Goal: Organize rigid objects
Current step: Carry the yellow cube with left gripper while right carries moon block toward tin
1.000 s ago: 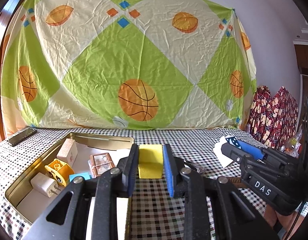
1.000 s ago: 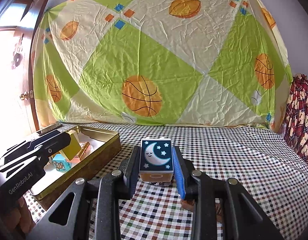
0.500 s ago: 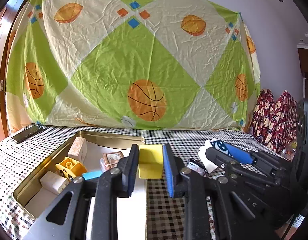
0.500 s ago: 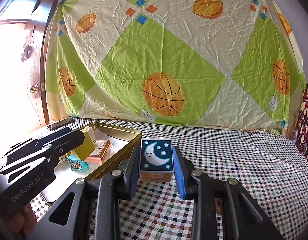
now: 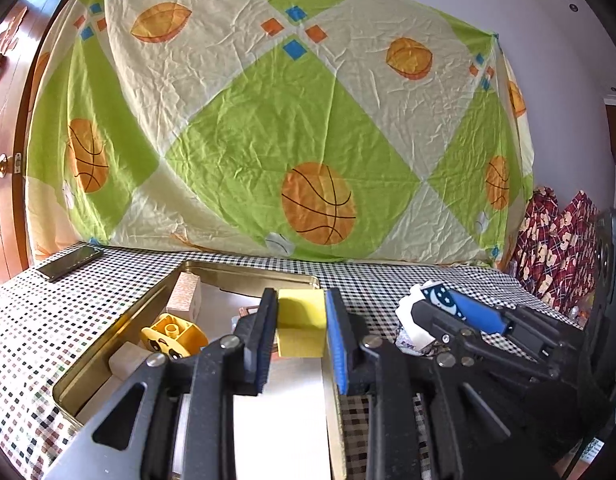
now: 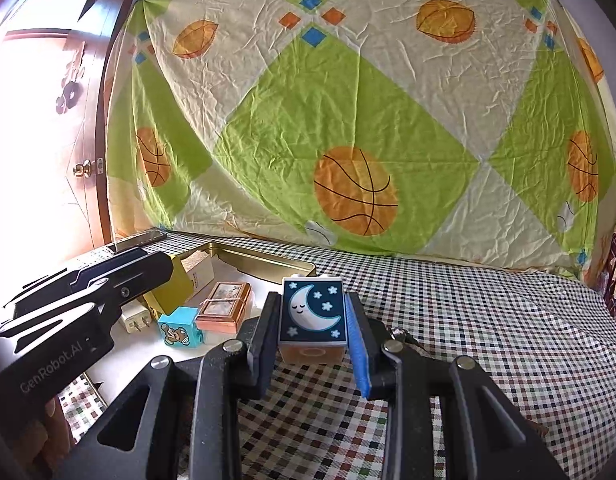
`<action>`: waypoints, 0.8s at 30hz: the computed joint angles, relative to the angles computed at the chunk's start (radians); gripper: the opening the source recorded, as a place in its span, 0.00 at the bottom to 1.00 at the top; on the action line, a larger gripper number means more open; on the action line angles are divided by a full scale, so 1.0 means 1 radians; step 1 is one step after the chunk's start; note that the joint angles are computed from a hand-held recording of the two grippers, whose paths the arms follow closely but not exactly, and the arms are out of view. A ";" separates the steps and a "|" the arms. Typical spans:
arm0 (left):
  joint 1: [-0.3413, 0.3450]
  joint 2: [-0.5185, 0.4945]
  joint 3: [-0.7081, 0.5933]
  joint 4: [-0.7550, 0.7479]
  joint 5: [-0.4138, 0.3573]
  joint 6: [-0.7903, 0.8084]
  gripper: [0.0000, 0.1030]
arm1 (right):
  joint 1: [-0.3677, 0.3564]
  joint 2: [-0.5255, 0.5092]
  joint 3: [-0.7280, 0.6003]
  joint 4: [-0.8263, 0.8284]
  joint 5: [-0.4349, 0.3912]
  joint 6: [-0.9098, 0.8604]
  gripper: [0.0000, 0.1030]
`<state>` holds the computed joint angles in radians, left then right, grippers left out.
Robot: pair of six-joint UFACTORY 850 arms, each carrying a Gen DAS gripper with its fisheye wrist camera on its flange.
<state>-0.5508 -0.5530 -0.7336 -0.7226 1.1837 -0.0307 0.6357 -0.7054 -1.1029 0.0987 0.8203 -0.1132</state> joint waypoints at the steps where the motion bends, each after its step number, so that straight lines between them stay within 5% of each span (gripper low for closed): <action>1: 0.000 0.002 0.004 -0.001 0.001 -0.001 0.23 | 0.001 -0.001 -0.003 -0.001 -0.002 0.001 0.33; 24: 0.036 0.028 0.059 0.003 0.014 -0.039 0.23 | 0.033 -0.019 -0.027 -0.020 -0.005 -0.004 0.33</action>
<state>-0.5150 -0.5250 -0.6750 -0.7200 1.1972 -0.0692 0.6685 -0.7240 -1.1300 0.0784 0.8152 -0.1168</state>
